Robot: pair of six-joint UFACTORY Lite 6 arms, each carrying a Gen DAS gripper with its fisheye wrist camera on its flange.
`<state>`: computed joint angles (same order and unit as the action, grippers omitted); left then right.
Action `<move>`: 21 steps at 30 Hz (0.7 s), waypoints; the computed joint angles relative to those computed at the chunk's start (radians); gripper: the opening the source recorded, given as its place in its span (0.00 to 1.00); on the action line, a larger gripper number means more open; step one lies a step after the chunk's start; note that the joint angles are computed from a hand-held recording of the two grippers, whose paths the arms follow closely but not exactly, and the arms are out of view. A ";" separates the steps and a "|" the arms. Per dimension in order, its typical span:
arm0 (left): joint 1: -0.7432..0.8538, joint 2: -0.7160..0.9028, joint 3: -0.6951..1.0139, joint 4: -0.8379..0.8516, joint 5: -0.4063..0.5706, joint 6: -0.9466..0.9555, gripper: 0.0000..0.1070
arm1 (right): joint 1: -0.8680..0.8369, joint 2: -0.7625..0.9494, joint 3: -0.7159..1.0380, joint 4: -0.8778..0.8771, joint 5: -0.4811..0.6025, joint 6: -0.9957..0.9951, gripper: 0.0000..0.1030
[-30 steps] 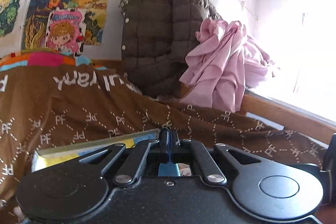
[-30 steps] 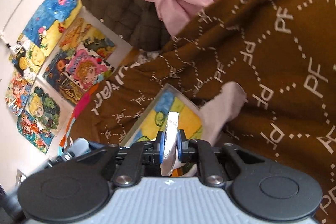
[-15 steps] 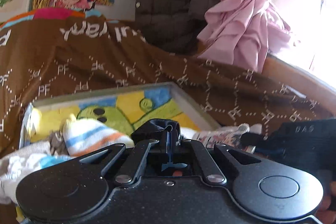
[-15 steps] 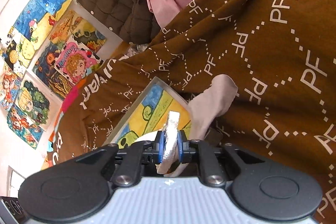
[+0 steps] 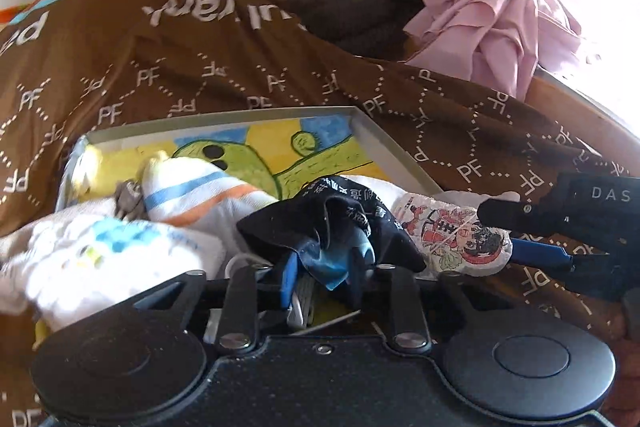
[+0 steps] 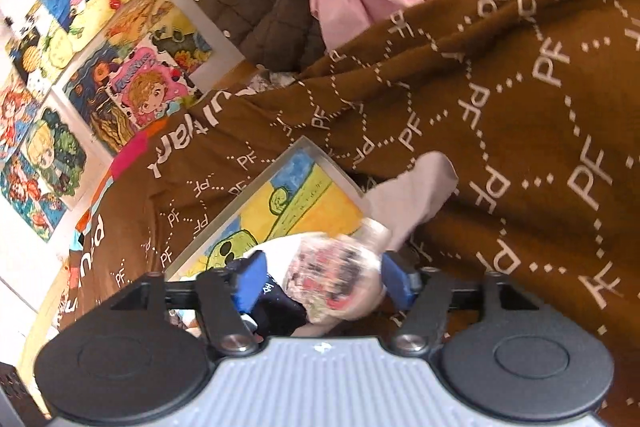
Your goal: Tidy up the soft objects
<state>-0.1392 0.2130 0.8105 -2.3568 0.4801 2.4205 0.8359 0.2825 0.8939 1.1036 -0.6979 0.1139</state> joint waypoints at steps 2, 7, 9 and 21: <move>0.003 -0.038 -0.024 -0.008 -0.008 -0.011 0.44 | 0.014 -0.020 -0.007 0.026 -0.016 -0.034 0.78; 0.015 -0.145 -0.081 -0.010 -0.027 -0.024 0.61 | 0.040 -0.083 -0.046 0.040 -0.042 -0.049 0.91; 0.033 -0.194 -0.110 0.008 -0.016 -0.043 0.69 | 0.055 -0.117 -0.064 0.050 -0.052 -0.065 0.95; 0.133 -0.585 -0.273 0.294 -0.095 -0.333 0.92 | 0.315 -0.264 -0.062 0.399 -0.192 -0.481 1.00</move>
<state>-0.0065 -0.3720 0.5372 -2.0630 0.3855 2.0871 1.1505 0.0182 0.8316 1.5031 -0.8896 -0.3667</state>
